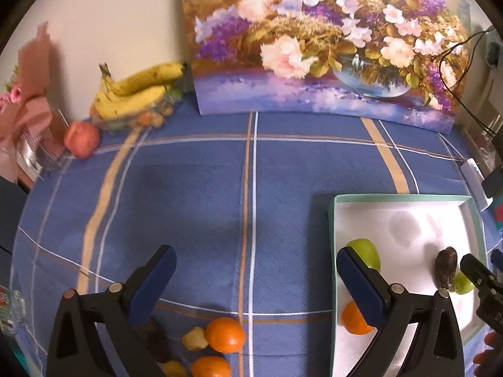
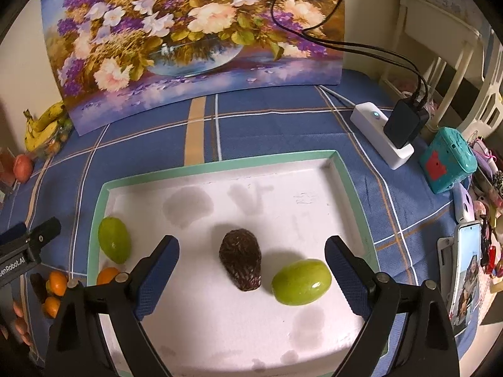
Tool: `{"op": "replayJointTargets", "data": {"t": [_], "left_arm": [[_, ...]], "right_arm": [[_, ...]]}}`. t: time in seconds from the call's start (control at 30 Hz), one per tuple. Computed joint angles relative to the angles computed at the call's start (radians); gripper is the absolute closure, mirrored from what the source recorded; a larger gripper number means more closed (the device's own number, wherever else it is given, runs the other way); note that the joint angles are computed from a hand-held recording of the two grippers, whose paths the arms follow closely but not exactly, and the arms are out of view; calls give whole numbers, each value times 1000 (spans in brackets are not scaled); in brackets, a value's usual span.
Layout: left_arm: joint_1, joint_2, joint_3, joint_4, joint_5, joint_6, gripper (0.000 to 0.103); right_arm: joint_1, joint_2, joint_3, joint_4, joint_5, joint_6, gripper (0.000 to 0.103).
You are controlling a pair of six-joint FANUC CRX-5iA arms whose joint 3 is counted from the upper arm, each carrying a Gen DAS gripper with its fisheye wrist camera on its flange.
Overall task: Organize fruits
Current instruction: 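Move both tools back toward the loose fruits on the cloth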
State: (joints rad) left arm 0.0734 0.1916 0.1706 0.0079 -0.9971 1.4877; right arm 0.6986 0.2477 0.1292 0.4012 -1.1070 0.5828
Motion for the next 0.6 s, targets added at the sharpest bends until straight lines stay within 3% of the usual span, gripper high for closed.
{"op": "replayJointTargets", "data": {"t": [0.1, 0.2, 0.3, 0.6], "left_arm": [[-25, -7, 19, -81, -12, 43, 0], [-25, -22, 7, -87, -3, 57, 0], [-37, -24, 29, -129, -45, 103, 0], [18, -72, -27, -62, -69, 53, 0]], "right_arm": [[13, 0, 7, -4, -5, 12, 9], [24, -1, 13, -2, -14, 11, 9], [38, -1, 18, 5, -27, 9, 9], [89, -8, 22, 35, -48, 17, 9]]}}
